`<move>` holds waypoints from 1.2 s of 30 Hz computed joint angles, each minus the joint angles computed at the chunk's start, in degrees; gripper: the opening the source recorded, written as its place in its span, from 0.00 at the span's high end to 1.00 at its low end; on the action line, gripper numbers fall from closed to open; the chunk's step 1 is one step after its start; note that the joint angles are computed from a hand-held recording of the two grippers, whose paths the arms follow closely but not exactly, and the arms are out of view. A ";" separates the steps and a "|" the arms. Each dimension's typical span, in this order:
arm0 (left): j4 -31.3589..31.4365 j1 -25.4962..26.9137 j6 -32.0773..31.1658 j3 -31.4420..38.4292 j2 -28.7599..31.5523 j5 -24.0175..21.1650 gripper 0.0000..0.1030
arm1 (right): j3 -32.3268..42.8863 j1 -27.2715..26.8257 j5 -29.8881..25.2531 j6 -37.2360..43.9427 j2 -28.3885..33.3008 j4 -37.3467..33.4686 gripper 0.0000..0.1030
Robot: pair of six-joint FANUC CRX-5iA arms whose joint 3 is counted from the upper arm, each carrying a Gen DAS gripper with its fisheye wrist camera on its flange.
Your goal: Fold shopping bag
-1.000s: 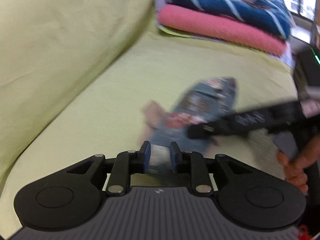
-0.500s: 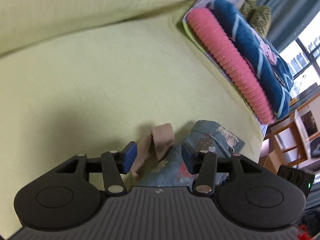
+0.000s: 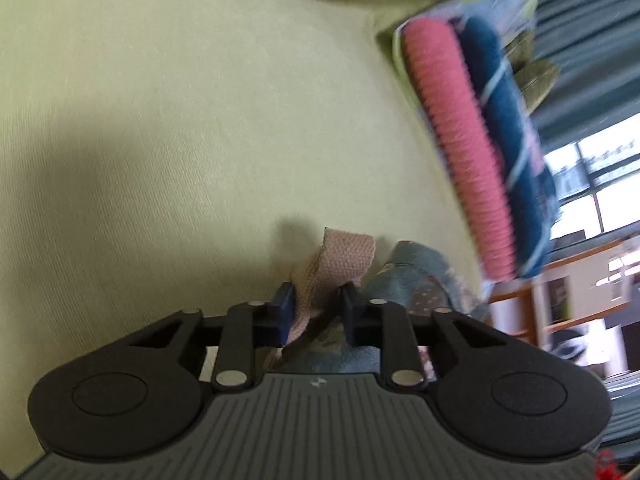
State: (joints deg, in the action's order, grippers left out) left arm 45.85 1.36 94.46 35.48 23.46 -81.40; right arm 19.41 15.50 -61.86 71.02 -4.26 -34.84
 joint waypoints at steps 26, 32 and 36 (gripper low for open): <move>16.29 1.73 -18.10 -16.69 -4.92 7.55 0.78 | 13.63 -9.25 -16.30 10.59 10.24 -14.85 0.44; 16.70 1.28 -30.51 -14.49 -4.23 5.01 0.50 | 16.15 -10.66 -18.67 11.49 12.49 -17.60 0.45; 13.92 1.64 -36.11 -9.90 -2.60 1.09 0.50 | 18.29 -12.01 -21.20 11.88 14.36 -19.84 0.46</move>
State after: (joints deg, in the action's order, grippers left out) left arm 59.77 3.00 58.35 25.58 20.86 -80.31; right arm 37.70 3.49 -83.07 82.90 10.10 -54.68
